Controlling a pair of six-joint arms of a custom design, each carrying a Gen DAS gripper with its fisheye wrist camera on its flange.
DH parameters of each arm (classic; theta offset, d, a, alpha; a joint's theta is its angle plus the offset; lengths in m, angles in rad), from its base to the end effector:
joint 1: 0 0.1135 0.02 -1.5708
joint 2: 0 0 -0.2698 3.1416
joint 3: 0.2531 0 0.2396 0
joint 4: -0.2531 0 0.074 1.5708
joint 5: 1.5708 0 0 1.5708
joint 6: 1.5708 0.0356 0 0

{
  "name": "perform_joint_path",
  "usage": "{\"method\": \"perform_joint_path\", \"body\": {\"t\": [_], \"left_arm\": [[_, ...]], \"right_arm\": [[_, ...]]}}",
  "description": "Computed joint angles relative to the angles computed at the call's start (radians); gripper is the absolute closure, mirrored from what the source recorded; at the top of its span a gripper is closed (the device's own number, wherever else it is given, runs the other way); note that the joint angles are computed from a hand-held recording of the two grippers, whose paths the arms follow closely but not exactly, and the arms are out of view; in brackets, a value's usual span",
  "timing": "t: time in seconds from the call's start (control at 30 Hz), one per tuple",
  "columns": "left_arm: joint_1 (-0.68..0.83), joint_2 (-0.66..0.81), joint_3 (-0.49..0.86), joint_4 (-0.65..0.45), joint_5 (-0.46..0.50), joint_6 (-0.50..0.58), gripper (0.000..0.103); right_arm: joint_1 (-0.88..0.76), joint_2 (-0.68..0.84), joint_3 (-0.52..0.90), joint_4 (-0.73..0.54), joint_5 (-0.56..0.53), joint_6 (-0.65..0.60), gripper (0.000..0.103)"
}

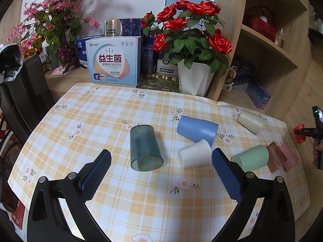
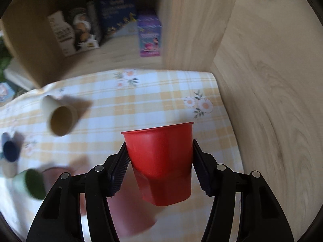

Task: Flip cup upside down
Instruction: 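Lift the red cup with the right gripper and turn it rim up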

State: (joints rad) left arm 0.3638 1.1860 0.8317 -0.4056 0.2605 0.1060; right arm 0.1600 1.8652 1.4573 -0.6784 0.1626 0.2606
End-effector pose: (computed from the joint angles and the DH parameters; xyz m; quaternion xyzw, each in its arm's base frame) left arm 0.2235 0.0753 0.2647 -0.0663 0.9102 -0.0251 0.4081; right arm 0.3818 0.0558 0.2382 0.0681 0.9654 -0.0272 0.2503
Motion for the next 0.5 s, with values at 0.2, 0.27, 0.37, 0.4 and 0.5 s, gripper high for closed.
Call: {"method": "perform_joint_path", "body": {"t": [0.2, 0.27, 0.37, 0.4, 0.5], "left_arm": [[0.092, -0.058, -0.024, -0.047, 0.073, 0.061, 0.006], [0.130, -0.078, -0.031, -0.063, 0.100, 0.087, 0.006], [0.195, -0.095, -0.032, -0.097, 0.147, 0.125, 0.006], [0.211, -0.097, -0.033, -0.102, 0.160, 0.133, 0.006], [0.264, -0.105, -0.035, -0.124, 0.201, 0.163, 0.006]], "right_arm": [[0.216, -0.157, -0.097, -0.046, 0.016, 0.134, 0.045], [0.302, -0.188, -0.122, -0.054, 0.013, 0.199, 0.045], [0.441, -0.201, -0.148, -0.050, 0.005, 0.304, 0.045], [0.492, -0.189, -0.151, -0.044, -0.004, 0.339, 0.045], [0.630, -0.129, -0.136, -0.025, -0.030, 0.426, 0.045]]}}
